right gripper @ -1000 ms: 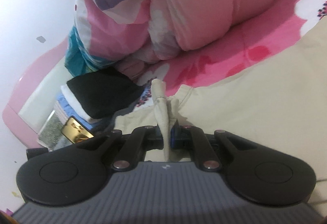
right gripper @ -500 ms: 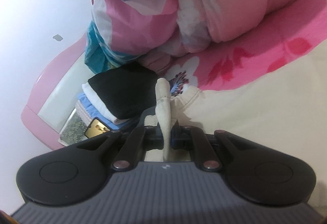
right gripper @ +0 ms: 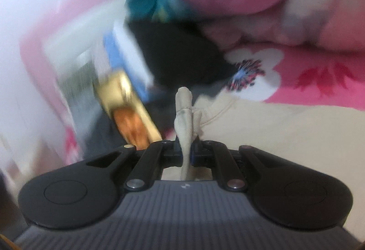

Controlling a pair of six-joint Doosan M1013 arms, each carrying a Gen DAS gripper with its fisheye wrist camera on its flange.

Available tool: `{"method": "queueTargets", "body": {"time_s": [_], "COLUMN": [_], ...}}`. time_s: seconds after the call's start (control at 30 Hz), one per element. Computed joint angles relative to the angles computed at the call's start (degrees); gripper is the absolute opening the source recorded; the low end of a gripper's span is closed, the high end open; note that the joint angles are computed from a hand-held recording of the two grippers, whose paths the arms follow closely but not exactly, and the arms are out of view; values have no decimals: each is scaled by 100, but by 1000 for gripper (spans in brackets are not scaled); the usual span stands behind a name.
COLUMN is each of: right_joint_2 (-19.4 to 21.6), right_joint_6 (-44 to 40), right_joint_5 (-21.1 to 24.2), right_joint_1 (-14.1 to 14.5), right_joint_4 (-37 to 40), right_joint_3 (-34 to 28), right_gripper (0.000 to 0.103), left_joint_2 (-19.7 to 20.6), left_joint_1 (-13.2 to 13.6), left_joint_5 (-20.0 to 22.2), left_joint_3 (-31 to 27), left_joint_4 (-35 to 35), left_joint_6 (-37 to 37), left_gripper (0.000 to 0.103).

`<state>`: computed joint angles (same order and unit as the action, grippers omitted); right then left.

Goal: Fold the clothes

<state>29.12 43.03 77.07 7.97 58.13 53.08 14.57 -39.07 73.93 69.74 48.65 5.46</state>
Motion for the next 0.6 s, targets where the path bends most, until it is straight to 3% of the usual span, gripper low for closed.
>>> {"method": "queueTargets", "body": {"time_s": [0.27,0.4,0.43,0.47,0.5,0.53,0.6], "right_joint_2": [-249,-155,-116,-55,18,82,188], "right_joint_6": [-1020,-818,-686,-527,-360,-196,126], "right_joint_5": [39,191,305,528,773,942,1168], "right_joint_1": [170,251,231,173,96,21,-107], "right_joint_4": [-251,-510,-442,-223,89,374,832], "right_joint_3": [332,234,183,101,14,-65,-207], "right_gripper": [5,12,22,37,44,50,53], "left_joint_2": [-325,-400,-426,-451,-476,-497,-531], "left_joint_1": [-109,-96,-97,-99,-100,-104,-112], "left_joint_5": [-164,-283,-359,-434,-510,-573,-743], "left_joint_3": [386,473,512,550,588,617,673], "left_joint_4": [264,131,132,134,137,152,240], "left_joint_6": [-521,-577,-636,-693,-751,-793,-860], "left_gripper": [86,85,85,85,85,85,85]}}
